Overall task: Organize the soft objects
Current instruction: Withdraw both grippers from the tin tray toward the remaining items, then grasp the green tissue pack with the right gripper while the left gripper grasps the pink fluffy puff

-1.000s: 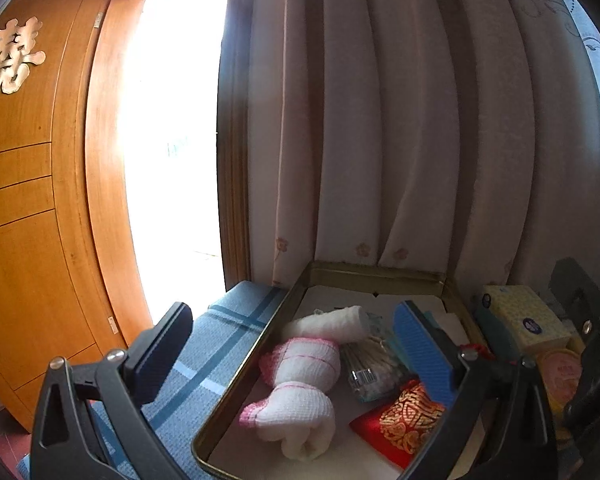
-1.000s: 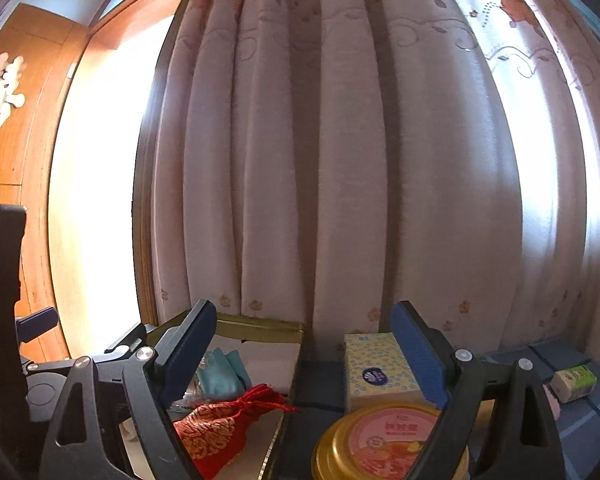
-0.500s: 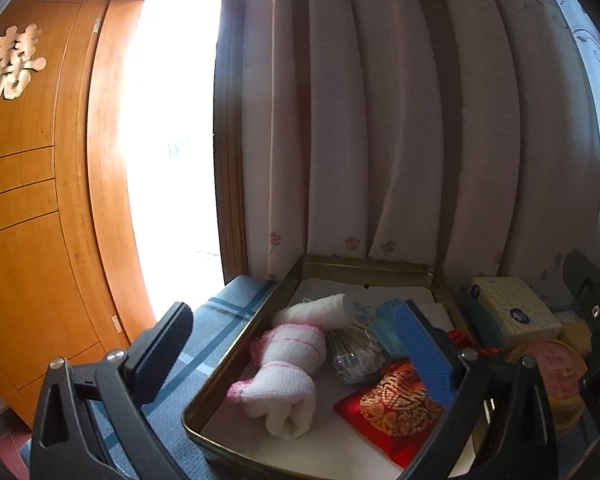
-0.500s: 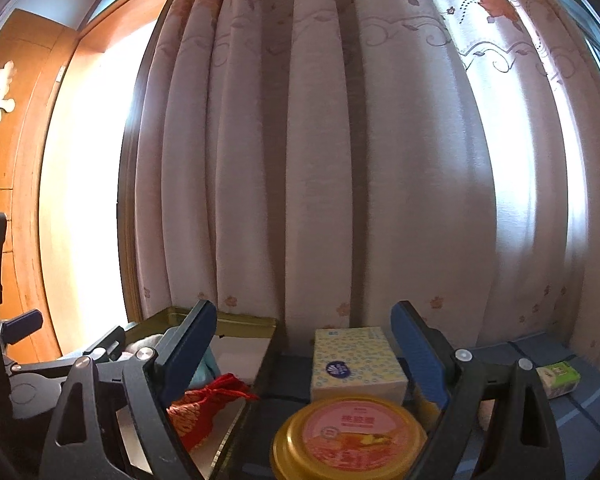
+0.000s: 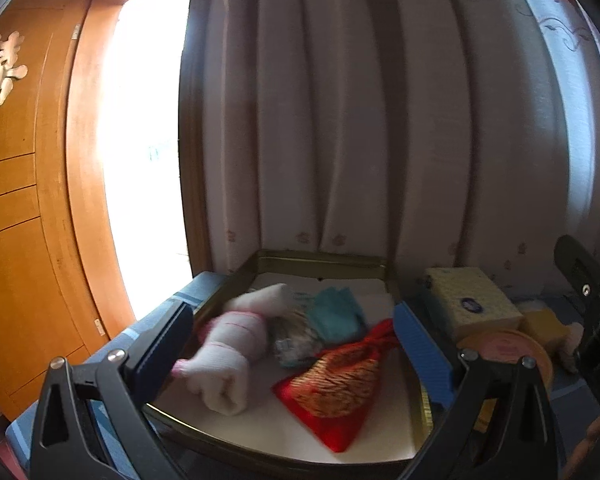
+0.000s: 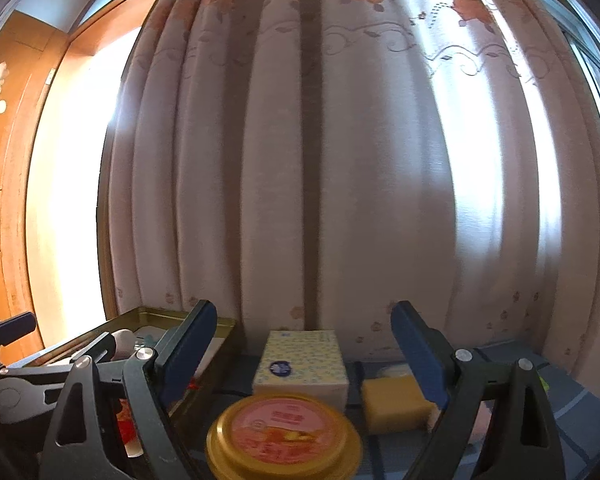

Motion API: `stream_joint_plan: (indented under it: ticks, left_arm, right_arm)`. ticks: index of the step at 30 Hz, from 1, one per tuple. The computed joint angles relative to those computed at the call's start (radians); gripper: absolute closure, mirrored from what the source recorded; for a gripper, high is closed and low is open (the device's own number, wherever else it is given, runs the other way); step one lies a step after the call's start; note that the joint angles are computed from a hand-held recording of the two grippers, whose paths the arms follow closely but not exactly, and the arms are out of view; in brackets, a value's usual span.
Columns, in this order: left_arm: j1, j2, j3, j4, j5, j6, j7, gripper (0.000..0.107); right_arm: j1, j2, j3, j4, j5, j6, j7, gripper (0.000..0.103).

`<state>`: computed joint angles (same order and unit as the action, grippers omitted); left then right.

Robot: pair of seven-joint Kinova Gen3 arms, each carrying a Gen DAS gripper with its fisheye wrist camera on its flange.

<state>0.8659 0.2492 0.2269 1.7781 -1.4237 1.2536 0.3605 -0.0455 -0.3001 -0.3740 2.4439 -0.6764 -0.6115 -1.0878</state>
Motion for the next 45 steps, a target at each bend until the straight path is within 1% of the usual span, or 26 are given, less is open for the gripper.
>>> stream_joint_plan:
  ticks: [3, 6, 7, 10, 11, 12, 13, 15, 16, 20, 21, 23, 26, 29, 33, 35, 37, 39, 43, 45]
  left_arm:
    - [0.012, 0.013, 0.006, -0.016, -0.006, -0.008, -0.01, 0.006]
    - [0.027, 0.024, 0.006, -0.032, -0.006, -0.014, -0.015, 0.006]
    - [0.031, 0.026, 0.005, -0.037, -0.006, -0.018, -0.02, 0.006]
    - [0.042, 0.031, 0.002, -0.048, -0.012, -0.04, -0.026, 0.006]
    - [0.045, 0.033, 0.0, -0.051, -0.01, -0.042, -0.024, 0.006]
    - [0.049, 0.039, -0.002, -0.058, -0.006, -0.039, -0.021, 0.006]
    - [0.054, 0.045, -0.005, -0.066, -0.005, -0.035, -0.023, 0.006]
    - [0.065, 0.058, -0.009, -0.082, -0.006, -0.032, -0.039, 0.006]
    - [0.073, 0.064, -0.011, -0.09, -0.007, -0.029, -0.05, 0.006]
    - [0.093, 0.074, -0.018, -0.106, -0.013, -0.049, -0.058, 0.006]
    - [0.098, 0.076, -0.019, -0.113, -0.011, -0.051, -0.062, 0.006]
    - [0.106, 0.088, -0.023, -0.132, -0.01, -0.058, -0.072, 0.006]
    - [0.123, 0.103, -0.032, -0.156, -0.008, -0.063, -0.092, 0.006]
    - [0.137, 0.114, -0.042, -0.174, -0.005, -0.075, -0.104, 0.006]
    - [0.152, 0.122, -0.051, -0.191, -0.004, -0.1, -0.117, 0.006]
    - [0.159, 0.129, -0.054, -0.201, -0.007, -0.117, -0.129, 0.006]
    - [0.168, 0.141, -0.057, -0.221, -0.009, -0.128, -0.148, 0.006]
    - [0.177, 0.151, -0.062, -0.238, -0.005, -0.143, -0.166, 0.006]
    - [0.199, 0.18, -0.072, -0.295, 0.015, -0.182, -0.229, 0.005]
    - [0.215, 0.196, -0.083, -0.322, 0.024, -0.2, -0.259, 0.005]
  right_arm:
    - [0.0, -0.012, 0.041, 0.006, 0.031, 0.016, -0.029, 0.012]
    - [0.028, -0.019, 0.047, 0.006, 0.036, 0.032, -0.043, 0.012]
    - [0.059, -0.021, 0.032, 0.005, 0.051, 0.041, -0.062, 0.012]
    - [0.196, -0.034, -0.026, -0.005, 0.129, 0.098, -0.149, 0.012]
    - [0.222, -0.038, -0.032, -0.007, 0.15, 0.109, -0.173, 0.012]
    - [0.229, -0.039, -0.023, -0.007, 0.169, 0.117, -0.191, 0.012]
    - [0.218, -0.04, 0.0, -0.009, 0.174, 0.127, -0.195, 0.012]
    - [0.18, -0.04, 0.045, -0.011, 0.152, 0.134, -0.17, 0.012]
    - [0.177, -0.04, 0.062, -0.014, 0.154, 0.146, -0.171, 0.012]
    - [0.269, -0.046, 0.055, -0.025, 0.249, 0.198, -0.272, 0.012]
    - [0.276, -0.047, 0.06, -0.028, 0.256, 0.208, -0.277, 0.012]
    - [0.268, -0.046, 0.091, -0.036, 0.235, 0.226, -0.249, 0.012]
    - [0.231, -0.041, 0.17, -0.053, 0.195, 0.265, -0.194, 0.012]
    - [0.234, -0.033, 0.248, -0.077, 0.244, 0.329, -0.221, 0.012]
    - [0.15, -0.018, 0.434, -0.126, 0.26, 0.44, -0.192, 0.012]
    - [0.117, -0.006, 0.526, -0.162, 0.306, 0.507, -0.213, 0.012]
    - [0.077, 0.008, 0.619, -0.197, 0.324, 0.567, -0.202, 0.012]
    - [0.03, 0.016, 0.712, -0.236, 0.283, 0.644, -0.132, 0.012]
    - [-0.063, 0.074, 0.897, -0.325, 0.136, 0.806, 0.027, 0.012]
    - [-0.123, 0.112, 0.99, -0.365, 0.099, 0.888, 0.059, 0.012]
